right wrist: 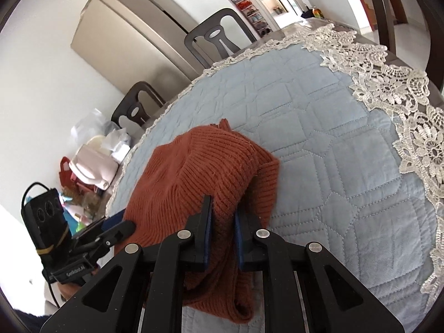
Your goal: Fold small clothes
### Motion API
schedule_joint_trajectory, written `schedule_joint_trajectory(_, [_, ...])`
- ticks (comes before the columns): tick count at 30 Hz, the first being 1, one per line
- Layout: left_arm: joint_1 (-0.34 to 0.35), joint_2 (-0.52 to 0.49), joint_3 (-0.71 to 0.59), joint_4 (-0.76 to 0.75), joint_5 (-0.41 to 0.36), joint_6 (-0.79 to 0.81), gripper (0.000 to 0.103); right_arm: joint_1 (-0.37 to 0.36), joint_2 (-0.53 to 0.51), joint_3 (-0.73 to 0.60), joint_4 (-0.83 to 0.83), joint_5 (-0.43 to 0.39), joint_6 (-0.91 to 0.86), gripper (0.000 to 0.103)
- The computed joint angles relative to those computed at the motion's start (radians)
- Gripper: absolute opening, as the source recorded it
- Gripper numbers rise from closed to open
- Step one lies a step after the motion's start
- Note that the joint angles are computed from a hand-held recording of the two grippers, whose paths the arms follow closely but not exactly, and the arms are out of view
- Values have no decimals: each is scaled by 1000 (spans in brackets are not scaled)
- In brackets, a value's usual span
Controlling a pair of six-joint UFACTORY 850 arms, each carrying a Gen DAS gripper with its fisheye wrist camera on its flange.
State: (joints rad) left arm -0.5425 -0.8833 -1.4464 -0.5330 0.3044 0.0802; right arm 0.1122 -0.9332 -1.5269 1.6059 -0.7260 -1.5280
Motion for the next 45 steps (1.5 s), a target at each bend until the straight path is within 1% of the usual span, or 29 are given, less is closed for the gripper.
schedule_joint_trajectory(3, [-4, -1, -5, -43, -3, 41, 46, 3, 33, 33, 8, 37, -33, 18])
schedule_joint_trajectory(5, [-6, 5, -2, -80, -7, 77, 46, 10, 82, 84, 67, 89, -128, 18])
schedule_joint_trajectory(6, [-7, 9, 1, -96, -9, 93, 46, 13, 103, 107, 97, 102, -180, 18])
schedule_joint_trajectory(9, [-13, 27, 16, -85, 2, 76, 46, 21, 166, 175, 158, 88, -329, 18])
schedule_joint_trajectory(12, [-25, 48, 44, -47, 28, 46, 46, 36, 201, 223, 156, 85, -432, 18])
schedule_joint_trajectory(13, [-29, 50, 46, -51, 27, 56, 46, 42, 201, 229, 145, 97, -442, 18])
schedule_joint_trajectory(14, [-32, 49, 44, -53, 19, 67, 46, 50, 195, 228, 126, 128, -440, 18])
schedule_joint_trajectory(15, [-36, 45, 42, -70, 10, 91, 46, 57, 185, 224, 108, 166, -429, 14])
schedule_joint_trajectory(16, [-42, 37, 35, -129, 9, 156, 46, 62, 174, 220, 99, 211, -420, 12])
schedule_joint_trajectory(17, [-47, 30, 30, -204, 10, 236, 46, 59, 171, 227, 126, 214, -449, 12])
schedule_joint_trajectory(18, [-49, 23, 24, -257, 5, 291, 46, 50, 173, 238, 148, 194, -468, 12])
schedule_joint_trajectory(19, [-49, 19, 23, -273, -2, 304, 48, 47, 177, 244, 151, 195, -467, 12])
schedule_joint_trajectory(20, [-49, 18, 26, -273, -3, 301, 50, 46, 181, 253, 167, 201, -485, 12])
schedule_joint_trajectory(24, [-41, 18, 26, -244, -30, 258, 52, 61, 198, 266, 186, 243, -522, 13])
schedule_joint_trajectory(27, [-35, 30, 36, -191, -44, 200, 52, 57, 201, 251, 156, 228, -477, 14])
schedule_joint_trajectory(29, [-29, 41, 40, -158, -43, 160, 52, 58, 203, 242, 232, 222, -531, 14])
schedule_joint_trajectory(30, [-28, 46, 40, -191, -33, 193, 52, 62, 200, 231, 278, 226, -559, 14])
schedule_joint_trajectory(32, [-26, 44, 20, -329, -4, 334, 52, 70, 183, 197, 328, 234, -586, 14])
schedule_joint_trajectory(34, [-16, 31, -11, -378, 10, 378, 52, 76, 152, 148, 334, 243, -567, 16])
schedule_joint_trajectory(35, [-11, 20, -32, -421, 12, 413, 52, 82, 129, 112, 313, 266, -524, 16])
schedule_joint_trajectory(39, [7, -36, -123, -610, 3, 599, 52, 95, 42, -10, 151, 337, -317, 16])
schedule_joint_trajectory(41, [17, -64, -161, -661, -20, 652, 52, 91, 16, -39, 96, 341, -237, 16])
schedule_joint_trajectory(42, [19, -75, -175, -699, -29, 686, 52, 86, 11, -42, 106, 334, -234, 16])
schedule_joint_trajectory(44, [25, -88, -185, -703, -49, 686, 52, 84, 7, -42, 114, 352, -222, 16])
schedule_joint_trajectory(45, [26, -92, -186, -691, -53, 672, 52, 81, 3, -50, 80, 358, -174, 16])
